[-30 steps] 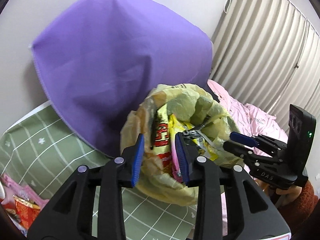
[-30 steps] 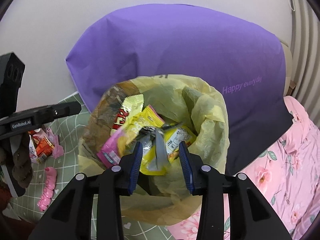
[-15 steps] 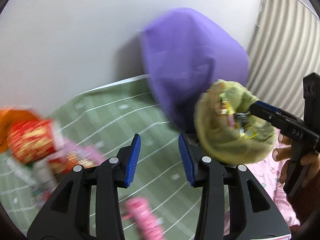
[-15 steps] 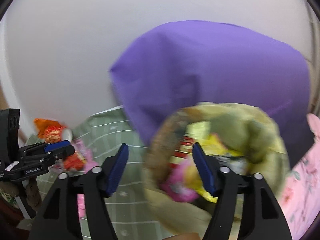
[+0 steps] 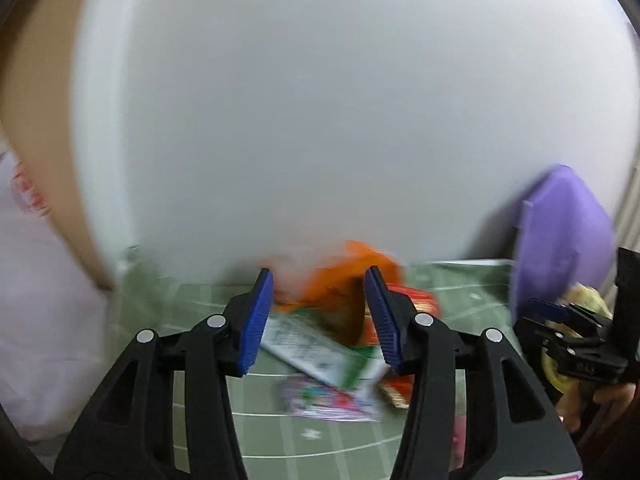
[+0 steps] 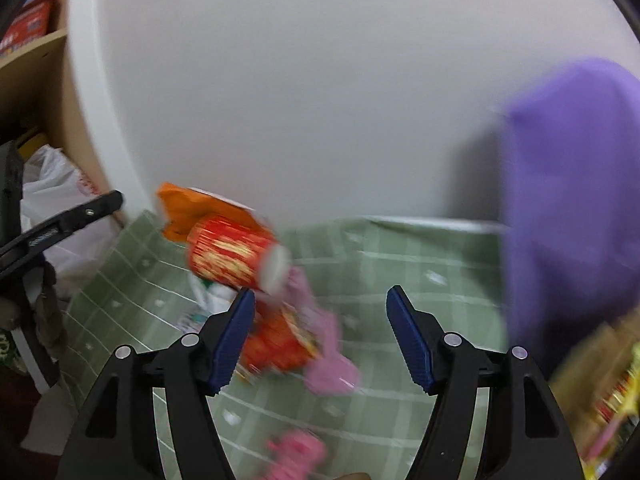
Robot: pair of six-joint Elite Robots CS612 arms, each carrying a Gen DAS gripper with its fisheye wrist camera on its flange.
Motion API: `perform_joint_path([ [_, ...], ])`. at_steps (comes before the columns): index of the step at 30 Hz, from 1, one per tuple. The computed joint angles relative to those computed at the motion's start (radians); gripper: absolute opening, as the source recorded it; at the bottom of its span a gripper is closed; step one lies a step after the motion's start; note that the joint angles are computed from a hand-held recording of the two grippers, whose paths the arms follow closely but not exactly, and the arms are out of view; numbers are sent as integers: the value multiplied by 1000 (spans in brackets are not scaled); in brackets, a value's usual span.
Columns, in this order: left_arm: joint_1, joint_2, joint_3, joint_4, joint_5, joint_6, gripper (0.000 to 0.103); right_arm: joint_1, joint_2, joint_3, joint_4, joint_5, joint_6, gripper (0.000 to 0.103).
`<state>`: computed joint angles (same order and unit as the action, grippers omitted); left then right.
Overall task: Collect trash
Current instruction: 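Reach both tools back toward the red cup and orange bag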
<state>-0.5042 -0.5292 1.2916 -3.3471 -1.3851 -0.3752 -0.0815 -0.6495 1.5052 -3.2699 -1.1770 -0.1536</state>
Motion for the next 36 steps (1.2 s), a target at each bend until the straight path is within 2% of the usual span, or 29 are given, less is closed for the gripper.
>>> perform_joint_path([
  [4, 20, 3, -8, 57, 29, -60, 46, 52, 50, -107, 45, 6, -41, 65],
  [7, 36, 13, -34, 100, -17, -105, 46, 86, 92, -191, 90, -12, -62, 65],
  [11, 50, 40, -99, 138, -74, -110, 47, 105, 123, -243, 144, -46, -131, 65],
  [15, 63, 86, -215, 218, -151, -127, 50, 86, 112, -205, 156, -49, -151, 65],
  [17, 58, 117, -283, 291, -133, -105, 50, 69, 102, -178, 164, -47, -146, 65],
  [20, 54, 156, -358, 383, -150, -67, 50, 47, 86, -128, 163, -84, -131, 65],
  [22, 50, 168, -373, 424, -160, -40, 50, 30, 75, -99, 151, -87, -103, 65],
  [25, 45, 171, -358, 452, -201, -3, 50, 4, 59, -59, 108, -26, -67, 65],
  [28, 34, 151, -296, 438, -210, 29, 50, -3, 53, -56, 125, 24, -100, 65],
  [31, 28, 124, -229, 402, -210, 15, 50, -7, 52, -55, 113, 51, -79, 65],
  [34, 24, 100, -175, 365, -218, 22, 50, -4, 54, -37, -5, 65, 4, 65],
  [36, 18, 87, -147, 338, -202, 41, 50, 0, 45, -25, -37, 31, 14, 65],
])
